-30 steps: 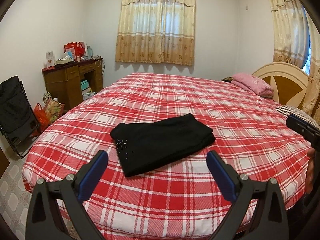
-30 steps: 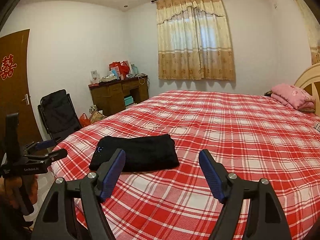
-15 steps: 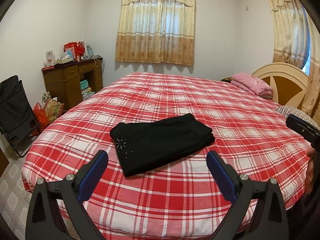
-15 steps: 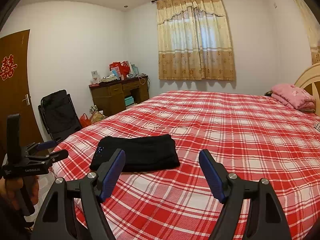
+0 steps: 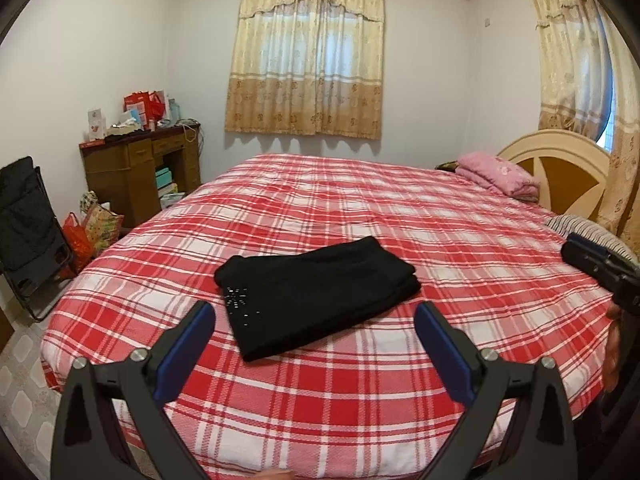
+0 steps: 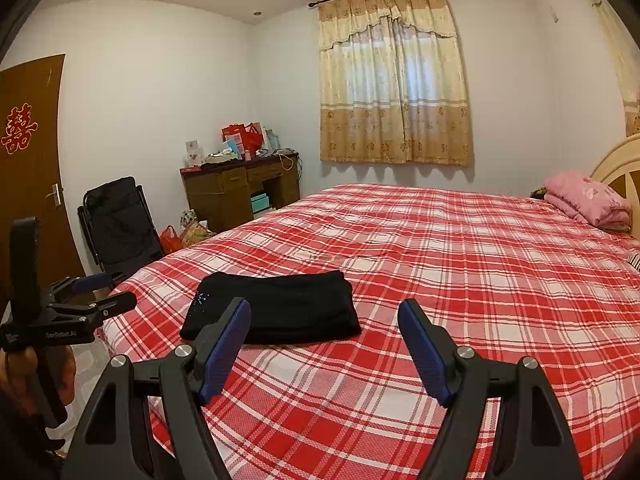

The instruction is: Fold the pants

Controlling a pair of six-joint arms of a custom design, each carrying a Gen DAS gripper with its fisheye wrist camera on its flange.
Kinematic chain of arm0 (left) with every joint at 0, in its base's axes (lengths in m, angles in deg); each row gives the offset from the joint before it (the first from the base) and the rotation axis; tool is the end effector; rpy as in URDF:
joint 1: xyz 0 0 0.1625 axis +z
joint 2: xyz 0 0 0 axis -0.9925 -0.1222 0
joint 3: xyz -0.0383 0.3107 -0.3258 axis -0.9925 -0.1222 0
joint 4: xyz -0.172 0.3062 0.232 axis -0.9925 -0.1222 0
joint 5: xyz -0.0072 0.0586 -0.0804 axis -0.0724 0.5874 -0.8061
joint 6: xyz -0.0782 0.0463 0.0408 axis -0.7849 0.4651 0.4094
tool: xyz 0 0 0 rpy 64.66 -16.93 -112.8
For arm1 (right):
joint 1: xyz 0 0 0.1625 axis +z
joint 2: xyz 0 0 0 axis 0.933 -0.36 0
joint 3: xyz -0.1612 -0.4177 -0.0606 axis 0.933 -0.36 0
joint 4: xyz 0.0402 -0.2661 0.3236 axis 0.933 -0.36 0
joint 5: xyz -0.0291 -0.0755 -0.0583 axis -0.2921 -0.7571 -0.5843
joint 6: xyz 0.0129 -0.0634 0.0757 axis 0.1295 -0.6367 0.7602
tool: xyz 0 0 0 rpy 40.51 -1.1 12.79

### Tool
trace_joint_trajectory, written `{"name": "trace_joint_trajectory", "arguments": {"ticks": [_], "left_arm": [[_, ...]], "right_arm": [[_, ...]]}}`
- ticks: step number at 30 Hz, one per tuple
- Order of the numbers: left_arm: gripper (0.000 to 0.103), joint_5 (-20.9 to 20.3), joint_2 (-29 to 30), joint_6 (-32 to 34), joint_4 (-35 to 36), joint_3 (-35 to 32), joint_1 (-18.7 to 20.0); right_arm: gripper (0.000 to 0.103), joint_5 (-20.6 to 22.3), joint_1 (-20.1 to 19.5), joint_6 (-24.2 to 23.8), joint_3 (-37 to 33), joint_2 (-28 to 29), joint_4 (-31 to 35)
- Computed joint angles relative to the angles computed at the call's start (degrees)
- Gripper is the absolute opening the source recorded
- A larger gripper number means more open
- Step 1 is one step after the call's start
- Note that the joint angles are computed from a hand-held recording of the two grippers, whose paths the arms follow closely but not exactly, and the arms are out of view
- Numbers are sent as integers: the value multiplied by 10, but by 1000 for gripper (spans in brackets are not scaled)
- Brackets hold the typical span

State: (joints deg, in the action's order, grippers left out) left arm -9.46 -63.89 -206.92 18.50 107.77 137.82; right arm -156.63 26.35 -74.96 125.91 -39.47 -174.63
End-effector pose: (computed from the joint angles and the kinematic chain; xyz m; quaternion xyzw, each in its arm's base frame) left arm -0.3028 -0.8043 0.1280 0.1257 0.7798 -0.5172 0.3295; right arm 0.2165 -0.8450 0.2055 0.4073 -0.7991 0.4203 0.1376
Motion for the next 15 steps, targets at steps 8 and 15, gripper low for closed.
{"name": "trace_joint_trajectory", "arguments": {"ticks": [8,15], "left_arm": [[103,5,13,-24,32,-27,3],[103,13,21,-29,49,-43,6]], "right_arm": [[77,-2,1,-18,4,3,-5],[77,-4,2,-19,3,4,-2]]}}
